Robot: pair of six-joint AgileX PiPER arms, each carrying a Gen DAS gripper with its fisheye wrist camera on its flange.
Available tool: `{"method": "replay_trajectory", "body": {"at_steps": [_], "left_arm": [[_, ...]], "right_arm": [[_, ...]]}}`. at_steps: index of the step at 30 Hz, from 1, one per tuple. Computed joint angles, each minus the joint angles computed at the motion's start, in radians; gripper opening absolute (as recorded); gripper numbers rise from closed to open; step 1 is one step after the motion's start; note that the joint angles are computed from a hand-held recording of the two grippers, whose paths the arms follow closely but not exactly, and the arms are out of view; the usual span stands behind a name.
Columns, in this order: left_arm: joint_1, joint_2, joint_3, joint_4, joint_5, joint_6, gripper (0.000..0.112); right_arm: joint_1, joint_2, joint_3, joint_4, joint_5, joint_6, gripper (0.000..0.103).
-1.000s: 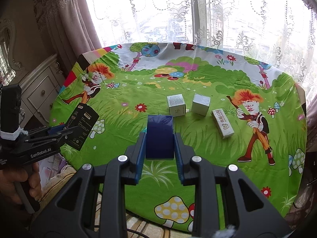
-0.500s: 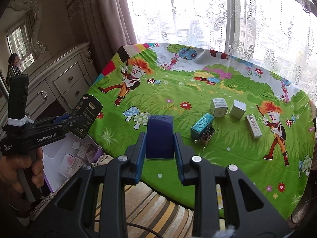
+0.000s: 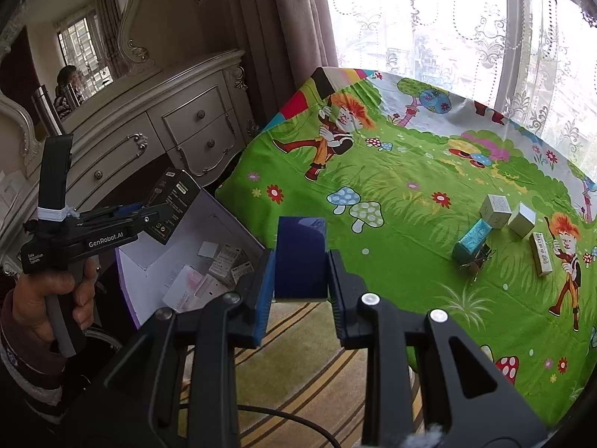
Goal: Organize rigid objects
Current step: 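Carry both boxes into the purple-rimmed box and open both tools to release them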
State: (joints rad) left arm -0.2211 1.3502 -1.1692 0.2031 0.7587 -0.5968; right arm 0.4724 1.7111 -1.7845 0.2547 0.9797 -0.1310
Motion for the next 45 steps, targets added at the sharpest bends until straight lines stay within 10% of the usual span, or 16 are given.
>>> {"method": "replay_trajectory", "body": {"at_steps": [25, 45], "left_arm": [[0.380, -0.160, 0.272, -0.181, -0.059, 0.201, 0.043], [0.199, -0.079, 0.178, -0.077, -0.019, 0.062, 0.054]], "right_arm": [[0.340, 0.273, -0.280, -0.060, 0.161, -0.015, 0.032], [0.201, 0.162, -0.132, -0.035, 0.080, -0.001, 0.040]]}}
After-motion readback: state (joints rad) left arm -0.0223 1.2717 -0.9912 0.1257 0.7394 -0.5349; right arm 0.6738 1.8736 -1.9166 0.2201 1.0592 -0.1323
